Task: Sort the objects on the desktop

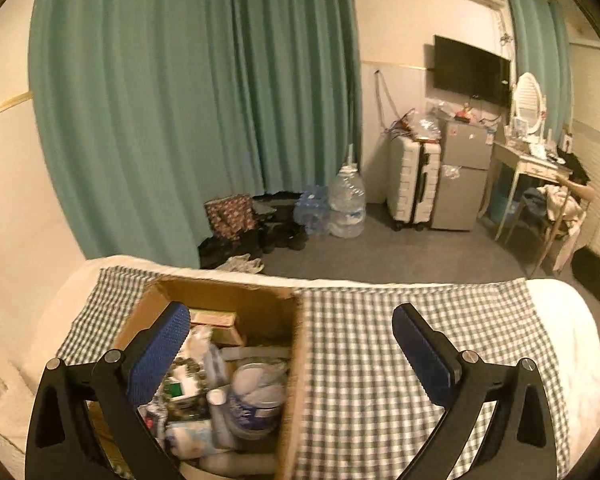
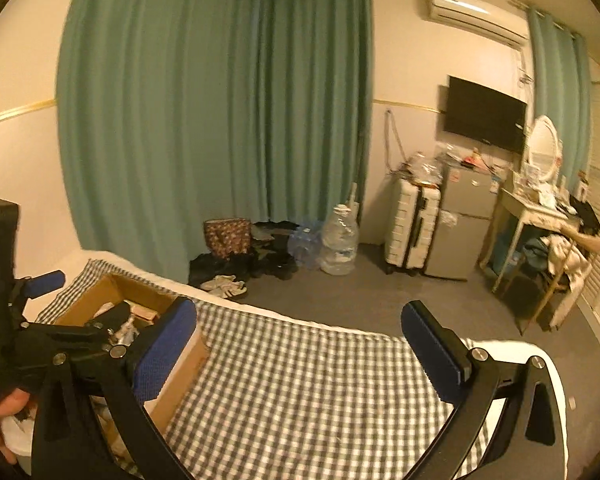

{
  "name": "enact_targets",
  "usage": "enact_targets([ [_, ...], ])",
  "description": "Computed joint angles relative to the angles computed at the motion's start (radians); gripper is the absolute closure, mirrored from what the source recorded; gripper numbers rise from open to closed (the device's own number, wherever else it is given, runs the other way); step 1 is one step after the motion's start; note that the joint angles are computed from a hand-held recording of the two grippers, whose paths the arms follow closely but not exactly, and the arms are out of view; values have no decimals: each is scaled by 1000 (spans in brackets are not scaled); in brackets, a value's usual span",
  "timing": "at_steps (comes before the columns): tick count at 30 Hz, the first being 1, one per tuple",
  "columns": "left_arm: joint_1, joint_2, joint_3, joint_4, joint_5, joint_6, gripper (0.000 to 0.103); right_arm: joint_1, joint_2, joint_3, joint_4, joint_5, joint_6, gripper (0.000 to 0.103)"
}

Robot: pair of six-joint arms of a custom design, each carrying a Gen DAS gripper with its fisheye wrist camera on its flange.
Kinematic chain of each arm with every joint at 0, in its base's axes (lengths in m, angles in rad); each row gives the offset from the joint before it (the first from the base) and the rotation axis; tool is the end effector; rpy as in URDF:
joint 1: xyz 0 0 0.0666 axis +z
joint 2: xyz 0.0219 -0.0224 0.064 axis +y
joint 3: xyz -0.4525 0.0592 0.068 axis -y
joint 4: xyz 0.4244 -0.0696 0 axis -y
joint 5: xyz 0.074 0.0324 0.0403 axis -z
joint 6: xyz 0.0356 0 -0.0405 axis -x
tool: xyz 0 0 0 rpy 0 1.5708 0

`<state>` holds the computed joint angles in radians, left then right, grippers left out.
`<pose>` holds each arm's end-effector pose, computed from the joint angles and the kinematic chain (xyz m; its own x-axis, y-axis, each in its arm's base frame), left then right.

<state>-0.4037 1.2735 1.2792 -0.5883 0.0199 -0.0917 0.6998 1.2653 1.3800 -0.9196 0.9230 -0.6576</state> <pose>0.4319 -0.1857 0.5251 -0.4665 0.2988 -0.8325 0.4526 0.8893 0.0656 0.3538 0.2603 0.5622 -0.4155 0.1323 -0.8999 0.3641 0.9309 -0.0312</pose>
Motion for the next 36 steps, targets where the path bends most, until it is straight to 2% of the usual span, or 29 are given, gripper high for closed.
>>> enact_targets([
  [5, -54, -7, -8, 4, 3, -2, 0, -4, -44, -27, -132, 47, -126, 0],
  [13, -132, -15, -28, 3, 10, -8, 0, -13, -136, -96, -228, 96, -212, 0],
  [17, -151, -16, -45, 14, 14, -16, 0, -32, -171, -133, -252, 97, -242, 0],
  [19, -160, -15, -52, 26, 9, 3, 0, -35, -184, -152, -284, 86, -281, 0],
  [22, -170, -10, -57, 33, 4, 43, 0, -39, -209, -191, -291, 71, -326, 0],
  [24, -177, -11, -69, 49, 1, 61, 0, -43, -221, -213, -265, 61, -310, 0],
  [31, -211, -10, -100, 72, -52, 27, 0, -70, -239, -265, -186, 16, -257, 0],
  [36, -214, -11, -107, 70, -57, 7, 0, -81, -236, -277, -173, -5, -248, 0],
])
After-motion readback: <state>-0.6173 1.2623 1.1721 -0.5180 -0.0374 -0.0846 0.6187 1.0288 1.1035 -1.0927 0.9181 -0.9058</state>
